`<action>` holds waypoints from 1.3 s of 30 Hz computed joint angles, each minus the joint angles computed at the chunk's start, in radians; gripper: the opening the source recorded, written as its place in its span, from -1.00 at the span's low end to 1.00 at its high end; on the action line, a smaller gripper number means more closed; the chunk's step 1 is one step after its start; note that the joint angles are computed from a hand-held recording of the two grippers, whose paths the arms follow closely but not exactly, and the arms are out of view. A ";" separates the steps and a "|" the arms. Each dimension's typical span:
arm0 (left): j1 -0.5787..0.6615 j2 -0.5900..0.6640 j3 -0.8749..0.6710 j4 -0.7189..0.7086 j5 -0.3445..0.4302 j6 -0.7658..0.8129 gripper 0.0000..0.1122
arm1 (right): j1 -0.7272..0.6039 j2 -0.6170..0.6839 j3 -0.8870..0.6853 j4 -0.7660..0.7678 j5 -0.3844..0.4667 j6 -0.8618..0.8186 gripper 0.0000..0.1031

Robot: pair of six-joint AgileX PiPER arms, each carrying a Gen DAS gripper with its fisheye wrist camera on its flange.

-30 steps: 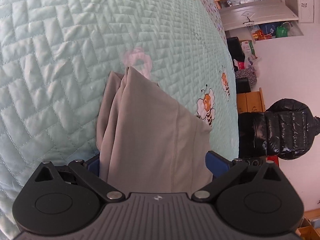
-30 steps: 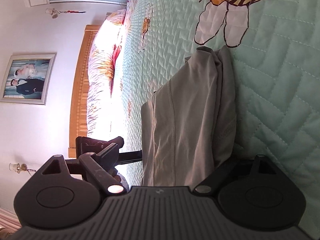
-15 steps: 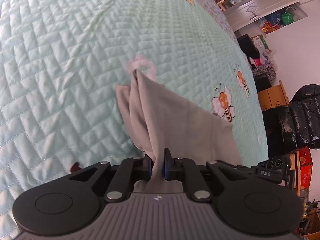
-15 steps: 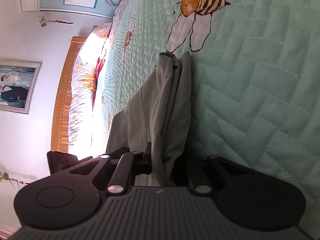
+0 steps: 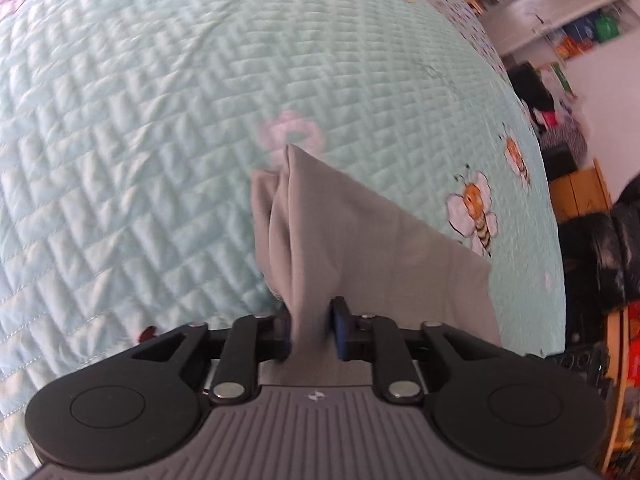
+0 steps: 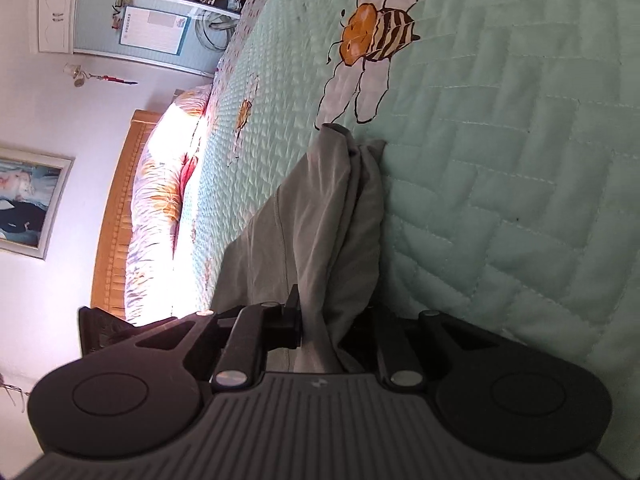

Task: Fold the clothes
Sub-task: 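Roll both grippers and pinch the edge of the grey trouser bundle, then lift the pinched grey trousers up off the quilt with both grippers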

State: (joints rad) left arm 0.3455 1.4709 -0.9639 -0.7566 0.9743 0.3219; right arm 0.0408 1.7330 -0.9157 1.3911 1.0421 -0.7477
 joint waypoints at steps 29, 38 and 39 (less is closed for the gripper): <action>0.024 0.201 -0.041 -0.418 0.014 0.453 -0.86 | 0.080 0.096 -0.297 -0.095 -0.049 -0.078 -0.80; -0.032 -0.065 -0.019 -0.373 0.039 0.390 -0.87 | 0.023 -0.175 -0.068 0.037 -0.108 -0.276 -0.86; -0.044 -0.085 -0.018 -0.358 0.036 0.381 -0.87 | 0.034 -0.187 -0.065 0.031 -0.126 -0.264 -0.87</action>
State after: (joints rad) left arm 0.3011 1.3856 -0.9818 -1.1151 1.0101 0.7027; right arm 0.0744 1.5464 -0.9812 1.4225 0.9166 -1.0119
